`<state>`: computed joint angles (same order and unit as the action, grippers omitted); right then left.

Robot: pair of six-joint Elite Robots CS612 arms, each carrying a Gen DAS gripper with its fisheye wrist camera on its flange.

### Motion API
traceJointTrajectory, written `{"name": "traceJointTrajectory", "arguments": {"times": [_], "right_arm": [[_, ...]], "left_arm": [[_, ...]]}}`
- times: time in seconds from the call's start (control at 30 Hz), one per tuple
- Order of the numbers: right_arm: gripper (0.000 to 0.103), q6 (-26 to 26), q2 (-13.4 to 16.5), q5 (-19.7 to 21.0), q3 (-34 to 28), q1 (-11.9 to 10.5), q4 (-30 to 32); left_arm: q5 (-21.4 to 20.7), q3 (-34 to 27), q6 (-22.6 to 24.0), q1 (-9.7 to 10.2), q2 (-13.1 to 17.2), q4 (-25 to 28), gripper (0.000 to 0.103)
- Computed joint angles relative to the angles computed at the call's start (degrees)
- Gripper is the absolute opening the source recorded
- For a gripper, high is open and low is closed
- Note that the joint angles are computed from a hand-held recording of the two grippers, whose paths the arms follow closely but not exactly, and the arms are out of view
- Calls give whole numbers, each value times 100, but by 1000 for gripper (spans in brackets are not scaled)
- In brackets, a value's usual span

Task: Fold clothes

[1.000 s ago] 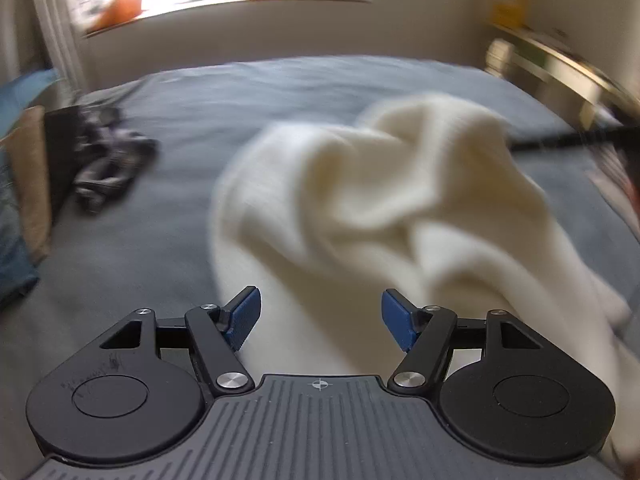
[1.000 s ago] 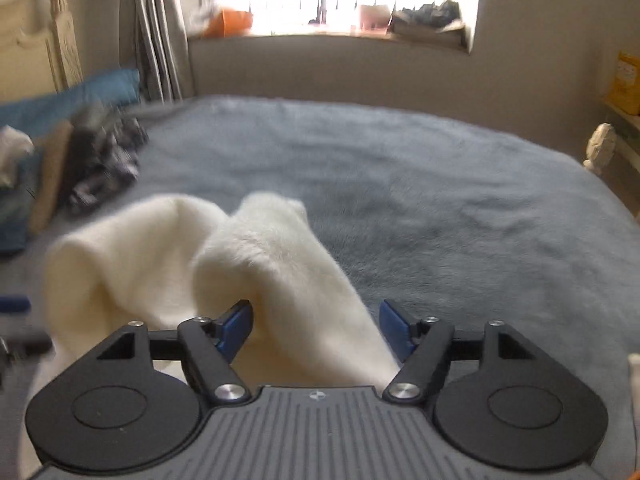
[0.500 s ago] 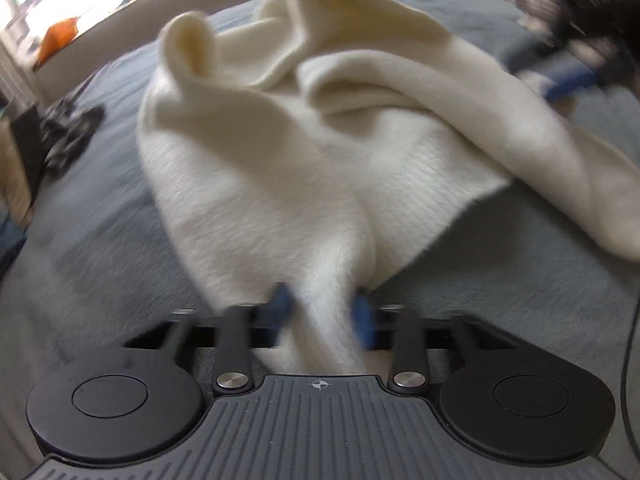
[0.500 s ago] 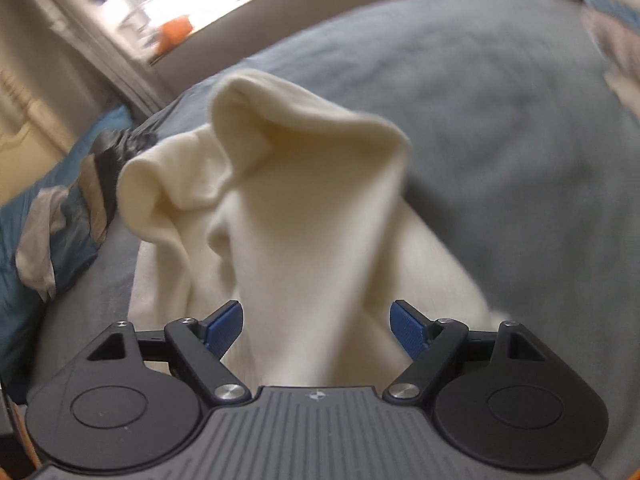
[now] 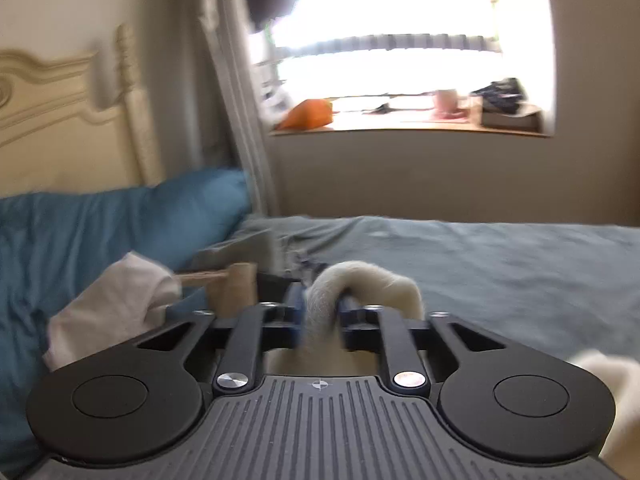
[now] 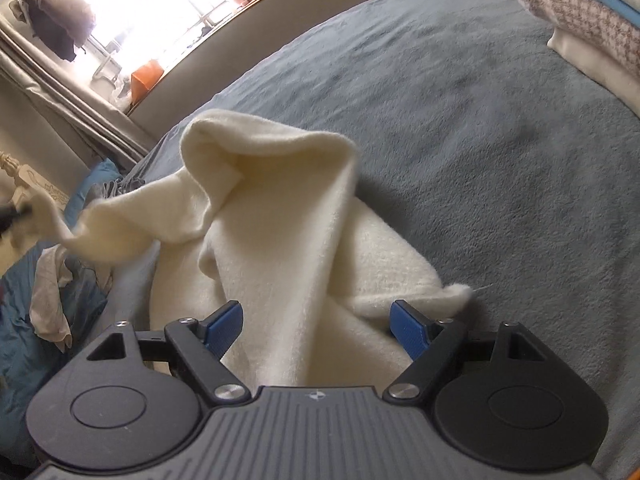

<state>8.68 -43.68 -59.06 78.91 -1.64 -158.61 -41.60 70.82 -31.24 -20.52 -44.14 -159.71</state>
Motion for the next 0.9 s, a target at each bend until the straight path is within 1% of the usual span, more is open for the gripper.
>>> {"name": "traceJointTrajectory", "arguments": {"times": [0.03,0.07,0.13,0.2,0.27,0.3,0.33,0.4,0.47,0.53,0.6,0.63,0.67,0.7,0.73,0.77,0.8,0.83,0.87,0.9], "right_arm": [[83,-74,-8,-45,10,4,-9],[83,-147,-16,-91,21,8,-20],[83,-390,-62,-248,88,25,-115],[83,-820,-133,-377,188,39,-162],[84,-1482,-217,-422,284,49,9],[84,-1857,-270,-473,320,65,223],[84,-2231,-324,-534,355,84,445],[88,-2960,-418,-633,445,113,788],[99,-3488,-469,-742,525,149,996],[100,-3868,-467,-919,526,215,1266],[100,-4076,-418,-1242,485,323,1457],[100,-4138,-392,-1450,525,381,1306],[99,-4177,-363,-1694,611,444,966],[96,-4134,-332,-1949,701,502,583],[94,-4002,-315,-2008,756,513,363],[83,-3845,-309,-1919,784,493,279],[59,-3677,-318,-1830,788,466,230],[42,-3501,-336,-1739,774,434,207],[16,-3323,-353,-1651,758,403,182],[15,-3077,-361,-1467,676,353,285]], "left_arm": [[-177,-54,-405,43,-10,375,44],[-357,-13,-678,63,-27,510,49],[-601,239,-727,40,-61,269,49],[-673,529,-533,-31,-77,-34,49],[-1105,905,-113,-167,-182,-333,50],[-1328,1078,89,-235,-227,-460,50],[-1653,1253,341,-316,-278,-571,50],[-2221,1484,867,-474,-297,-828,50],[-2727,1665,1238,-606,-263,-1029,50],[-3011,1722,1435,-741,-182,-1097,50],[-3035,1722,1424,-861,-90,-1048,50],[-3000,1729,1356,-885,-57,-1043,50],[-2962,1735,1284,-909,-24,-1039,50],[-2925,1740,1211,-933,10,-1033,50],[-2841,1779,1029,-956,23,-1093,50],[-2818,1839,845,-961,54,-1229,50],[-2837,1882,752,-958,45,-1300,50],[-2857,1925,663,-955,35,-1369,50],[-2877,1967,574,-952,24,-1438,50],[-2906,1968,513,-944,21,-1436,50]]}}
